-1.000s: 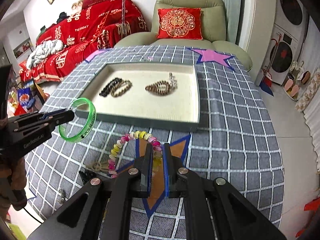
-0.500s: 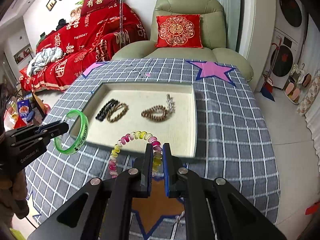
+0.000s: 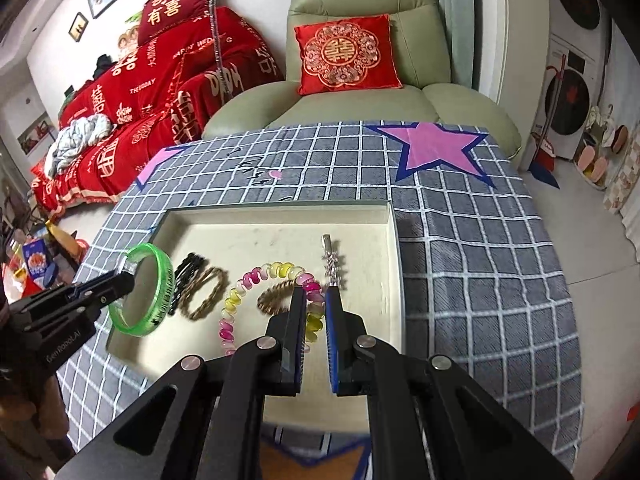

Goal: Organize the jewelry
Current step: 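Carry the green bangle and beaded bracelet over the tray with both tools, then open both tools to drop the bangle and beaded bracelet into the tray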

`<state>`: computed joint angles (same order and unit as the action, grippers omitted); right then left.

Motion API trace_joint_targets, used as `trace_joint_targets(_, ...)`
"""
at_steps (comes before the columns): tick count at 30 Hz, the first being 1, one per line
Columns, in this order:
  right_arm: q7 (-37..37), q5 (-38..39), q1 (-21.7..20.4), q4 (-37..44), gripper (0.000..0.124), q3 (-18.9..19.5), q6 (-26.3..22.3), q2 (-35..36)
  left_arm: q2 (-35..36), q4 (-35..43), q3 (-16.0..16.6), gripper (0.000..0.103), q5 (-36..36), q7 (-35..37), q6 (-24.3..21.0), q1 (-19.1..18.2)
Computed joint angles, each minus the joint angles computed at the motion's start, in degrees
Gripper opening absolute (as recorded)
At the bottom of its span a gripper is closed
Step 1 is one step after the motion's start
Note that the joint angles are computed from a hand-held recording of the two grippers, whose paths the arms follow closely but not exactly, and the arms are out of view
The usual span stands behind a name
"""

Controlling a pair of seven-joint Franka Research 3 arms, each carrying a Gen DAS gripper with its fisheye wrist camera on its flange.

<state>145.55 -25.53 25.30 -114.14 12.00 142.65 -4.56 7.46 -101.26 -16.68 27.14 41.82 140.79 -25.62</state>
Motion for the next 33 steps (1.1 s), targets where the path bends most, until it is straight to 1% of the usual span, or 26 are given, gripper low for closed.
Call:
trace_joint_targets(3, -0.08, 0.57, -0.22, 1.26, 0.01, -0.77, 1.26, 2.62, 3.37, 3.23, 0.17, 0.018, 0.94, 0.44, -2.35, -0.63)
trace_joint_targets(6, -0.26, 1.83, -0.01, 2.1, 0.01, -1.88, 2.51, 4.91, 5.45, 5.0, 0.53, 0.018, 0.3, 0.96, -3.19, -0.95)
trace_joint_targets(9, -0.3, 2.25, 0.55, 2.93, 0.01, -2.87, 2.97, 6.81, 7.41, 6.94, 1.12, 0.018, 1.18, 1.3, -4.75, -1.7)
trace_joint_targets(16, -0.85, 4.24, 1.7, 3.06, 0.01, -4.69, 3.96, 9.26, 9.29, 8.69, 1.96, 0.018, 2.7, 1.4, -6.89, -2.9)
trace_joint_targets(19, -1.78, 5.52, 1.89, 2.65, 0.01, -5.0, 4.55, 9.49, 10.08, 9.77, 2.07, 0.018, 3.53, 1.87, -8.56, -3.52)
trace_joint_targets(24, -2.4, 6.13, 2.1, 2.58, 0.011, -5.3, 5.06, 9.43, 10.21, 10.41, 2.24, 0.018, 4.23, 1.67, -9.86, -4.04)
trace_joint_targets(26, -2.65, 6.64, 2.06, 2.28, 0.012, -5.32, 5.62, 9.02, 9.83, 10.24, 2.22, 0.018, 4.28, 1.43, -9.78, -4.05)
trace_joint_targets(27, -2.8, 6.9, 2.01, 2.02, 0.015, -5.3, 6.0, 8.7, 9.45, 9.97, 2.19, 0.019, 4.3, 1.21, -9.62, -4.02)
trace_joint_targets(29, -2.13, 6.28, 2.03, 1.57, 0.025, -5.22, 6.46, 7.95, 8.92, 9.54, 2.09, 0.019, 4.1, 1.14, -9.24, -3.79)
trace_joint_targets(30, -1.39, 5.58, 2.03, 1.29, 0.033, -5.16, 6.59, 7.44, 8.59, 9.35, 2.03, 0.026, 4.03, 1.09, -9.24, -3.72)
trace_joint_targets(31, -0.85, 5.16, 1.97, 1.1, 0.038, -5.03, 6.66, 7.04, 8.37, 9.31, 2.03, 0.041, 4.15, 0.96, -9.38, -3.7)
trace_joint_targets(32, -0.23, 4.82, 1.9, 0.71, 0.039, -4.87, 6.88, 6.44, 8.0, 9.11, 2.1, 0.086, 4.57, 0.34, -9.57, -3.8)
trace_joint_targets(33, 0.18, 4.82, 1.77, 0.22, 0.039, -4.66, 7.17, 5.76, 7.08, 8.28, 2.47, 0.103, 6.18, -1.87, -9.35, -4.2)
